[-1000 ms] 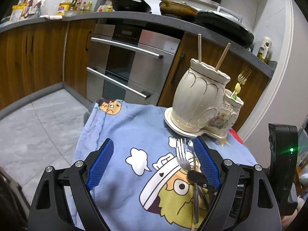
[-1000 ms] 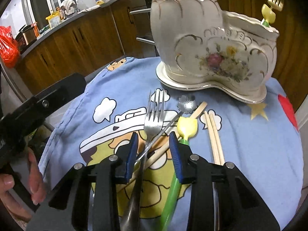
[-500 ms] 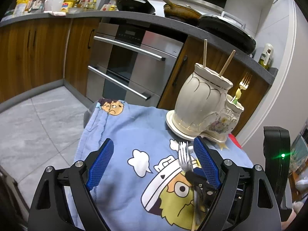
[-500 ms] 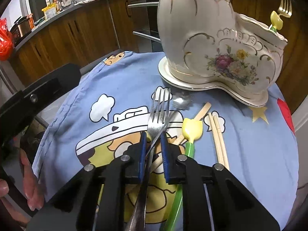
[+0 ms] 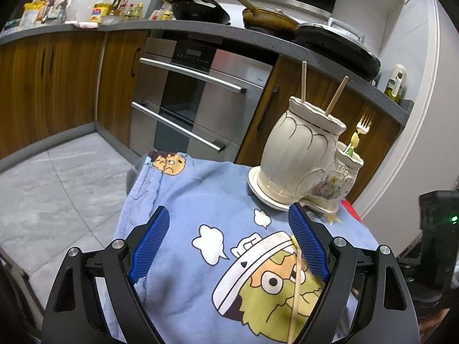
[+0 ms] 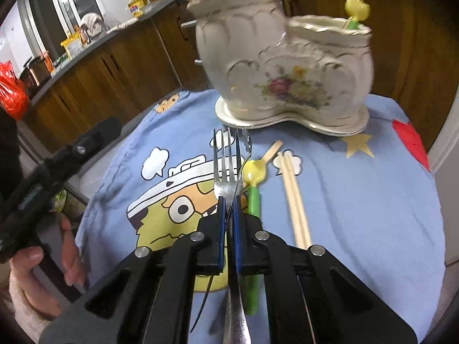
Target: Organize utensils
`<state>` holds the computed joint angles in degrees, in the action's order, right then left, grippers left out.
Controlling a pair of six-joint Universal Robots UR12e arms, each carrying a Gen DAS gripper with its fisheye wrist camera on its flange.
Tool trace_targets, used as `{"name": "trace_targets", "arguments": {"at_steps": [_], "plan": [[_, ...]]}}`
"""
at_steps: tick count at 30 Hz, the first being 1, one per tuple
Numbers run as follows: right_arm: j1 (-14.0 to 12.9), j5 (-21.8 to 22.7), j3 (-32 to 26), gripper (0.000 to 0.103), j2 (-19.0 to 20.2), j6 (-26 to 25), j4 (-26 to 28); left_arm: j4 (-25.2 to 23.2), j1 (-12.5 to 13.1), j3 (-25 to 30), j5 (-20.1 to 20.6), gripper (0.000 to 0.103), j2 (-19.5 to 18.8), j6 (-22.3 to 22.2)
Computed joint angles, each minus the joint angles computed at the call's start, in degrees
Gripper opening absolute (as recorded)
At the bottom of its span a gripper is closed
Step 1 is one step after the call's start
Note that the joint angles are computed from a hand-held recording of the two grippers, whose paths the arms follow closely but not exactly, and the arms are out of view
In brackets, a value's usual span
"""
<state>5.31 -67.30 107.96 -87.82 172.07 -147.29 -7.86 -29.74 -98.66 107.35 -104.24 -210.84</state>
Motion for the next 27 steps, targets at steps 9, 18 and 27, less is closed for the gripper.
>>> {"name": "trace_targets", "arguments": {"at_steps": [9,18,27], "plan": [[-3.2,-2.3,1.3,0.002,-1.3,-0.6,-1.2,-0.2,0.1,0.0,-0.4,0.085,0.1,0.1],[-5.4,-1.1,1.9,0.001,-1.5,-2.4,0.2,-0.5,0.1,0.1,-1.0,0.085,-0.1,0.1],[-4.1,-5.4,-0.1,0.003,-0.1,-5.6,3.5,-0.9,0.0,0.4,-1.3,0.085,-0.3,0.8]]}}
